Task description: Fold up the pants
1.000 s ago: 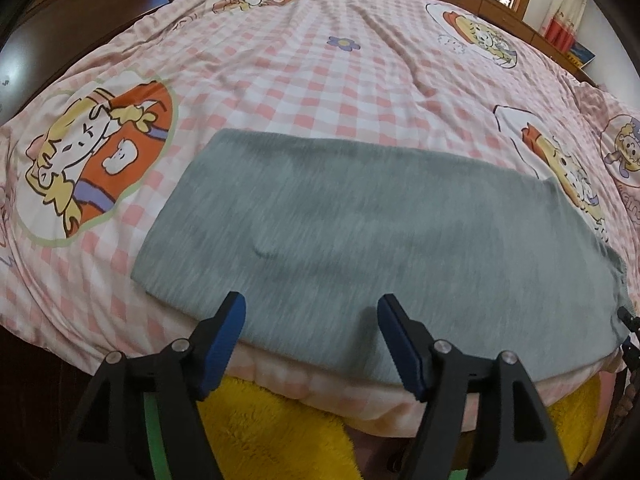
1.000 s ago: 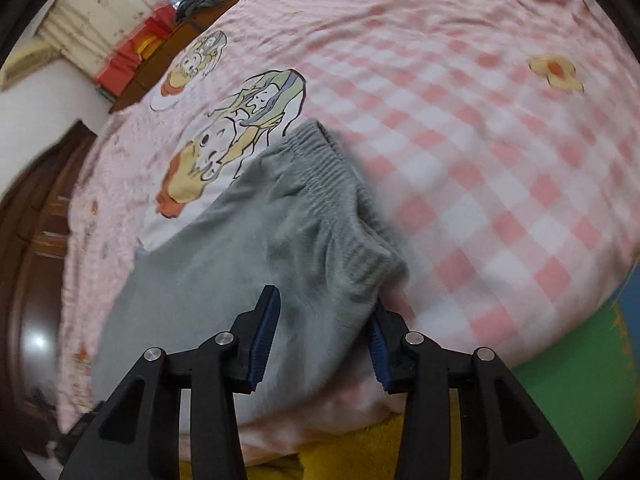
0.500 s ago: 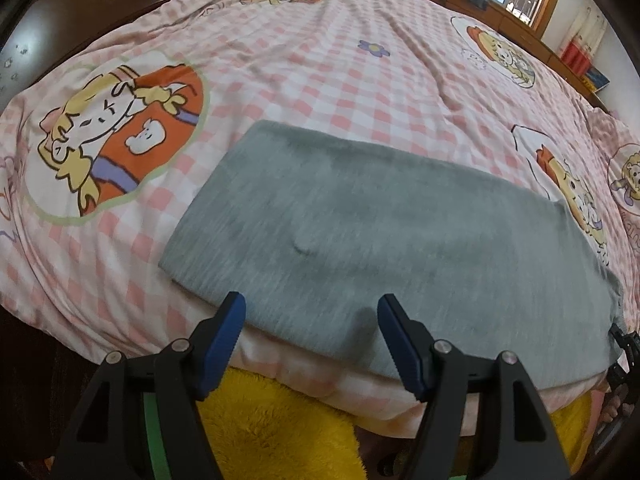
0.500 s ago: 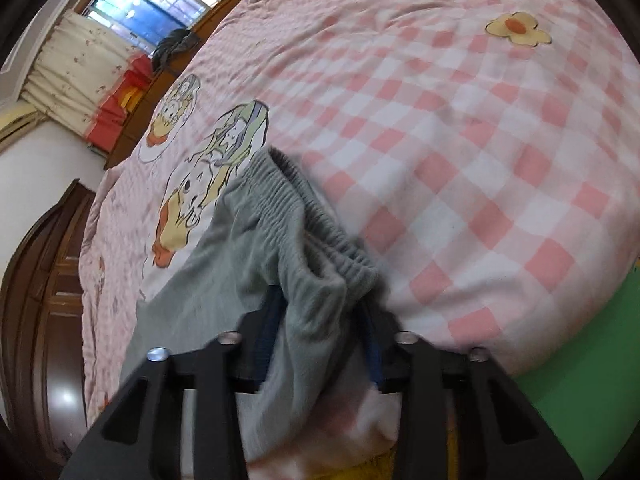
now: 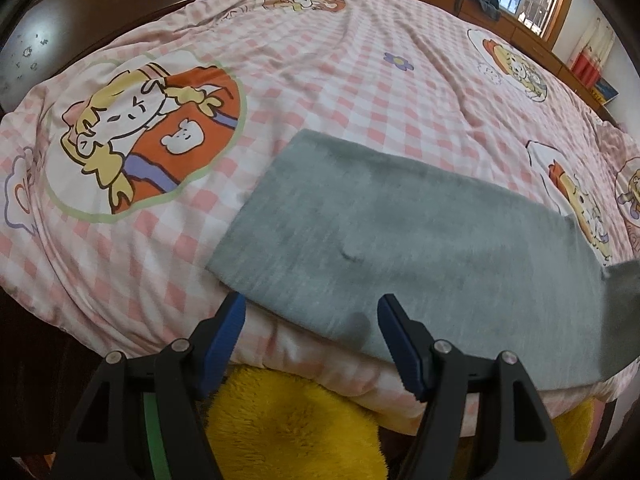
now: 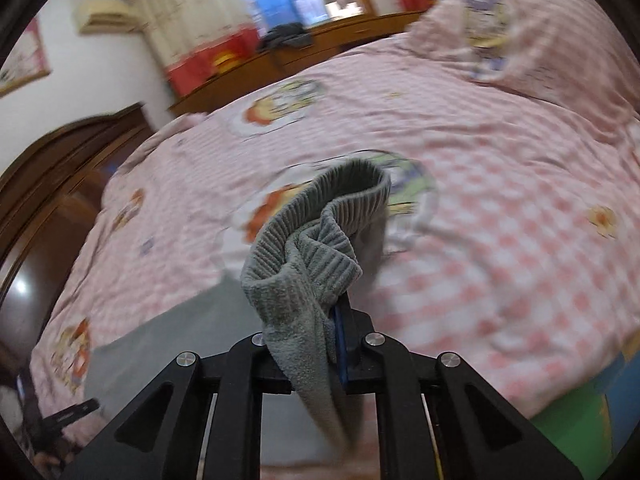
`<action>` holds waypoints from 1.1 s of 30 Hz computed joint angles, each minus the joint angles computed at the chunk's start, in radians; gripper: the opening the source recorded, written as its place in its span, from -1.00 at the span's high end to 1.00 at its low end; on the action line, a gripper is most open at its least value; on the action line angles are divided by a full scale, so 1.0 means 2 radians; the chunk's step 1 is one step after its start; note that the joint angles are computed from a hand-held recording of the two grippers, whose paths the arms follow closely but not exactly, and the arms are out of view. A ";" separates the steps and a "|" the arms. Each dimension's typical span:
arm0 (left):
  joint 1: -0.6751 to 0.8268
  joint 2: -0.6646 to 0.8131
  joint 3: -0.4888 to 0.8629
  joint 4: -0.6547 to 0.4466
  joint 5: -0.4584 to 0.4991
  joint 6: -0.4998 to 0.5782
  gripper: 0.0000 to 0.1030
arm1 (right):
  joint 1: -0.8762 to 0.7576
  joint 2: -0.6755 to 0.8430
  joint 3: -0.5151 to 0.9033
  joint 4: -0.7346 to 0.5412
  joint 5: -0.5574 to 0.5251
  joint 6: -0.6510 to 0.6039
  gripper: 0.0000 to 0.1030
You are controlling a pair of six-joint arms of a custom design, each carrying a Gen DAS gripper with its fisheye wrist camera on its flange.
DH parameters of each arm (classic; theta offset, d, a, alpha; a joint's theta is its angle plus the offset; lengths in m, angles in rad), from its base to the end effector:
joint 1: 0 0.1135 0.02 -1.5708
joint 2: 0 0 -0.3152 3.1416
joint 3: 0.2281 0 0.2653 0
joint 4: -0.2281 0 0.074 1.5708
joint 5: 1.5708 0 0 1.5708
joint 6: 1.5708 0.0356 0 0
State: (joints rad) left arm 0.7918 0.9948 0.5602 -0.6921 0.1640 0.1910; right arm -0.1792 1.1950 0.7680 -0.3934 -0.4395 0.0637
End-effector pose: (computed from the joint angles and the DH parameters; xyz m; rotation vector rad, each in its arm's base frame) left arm 0.1129 0.1061 0.2249 -0.7435 2.5679 0.0911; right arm 0.2357 -0.0273 0.2766 0.0789 2.3388 0.4668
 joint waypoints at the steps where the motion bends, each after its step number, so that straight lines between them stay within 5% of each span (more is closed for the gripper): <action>1: -0.003 0.002 0.000 0.001 -0.007 0.003 -0.40 | 0.021 -0.001 0.002 0.000 0.007 0.002 0.73; 5: -0.003 0.014 0.005 0.014 -0.032 0.028 -0.40 | 0.123 -0.003 0.008 0.000 0.048 0.023 0.74; 19: 0.116 0.054 0.028 0.009 0.034 0.134 -0.40 | 0.436 0.057 0.040 0.070 0.146 0.146 0.75; 33: 0.197 0.098 0.047 0.008 0.071 0.219 -0.39 | 0.607 0.210 0.129 0.093 0.219 0.179 0.75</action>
State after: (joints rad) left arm 1.1852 1.1902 0.6536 -0.6756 0.3060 0.6295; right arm 1.0340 1.6160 1.0259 -0.2070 -0.0010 0.4224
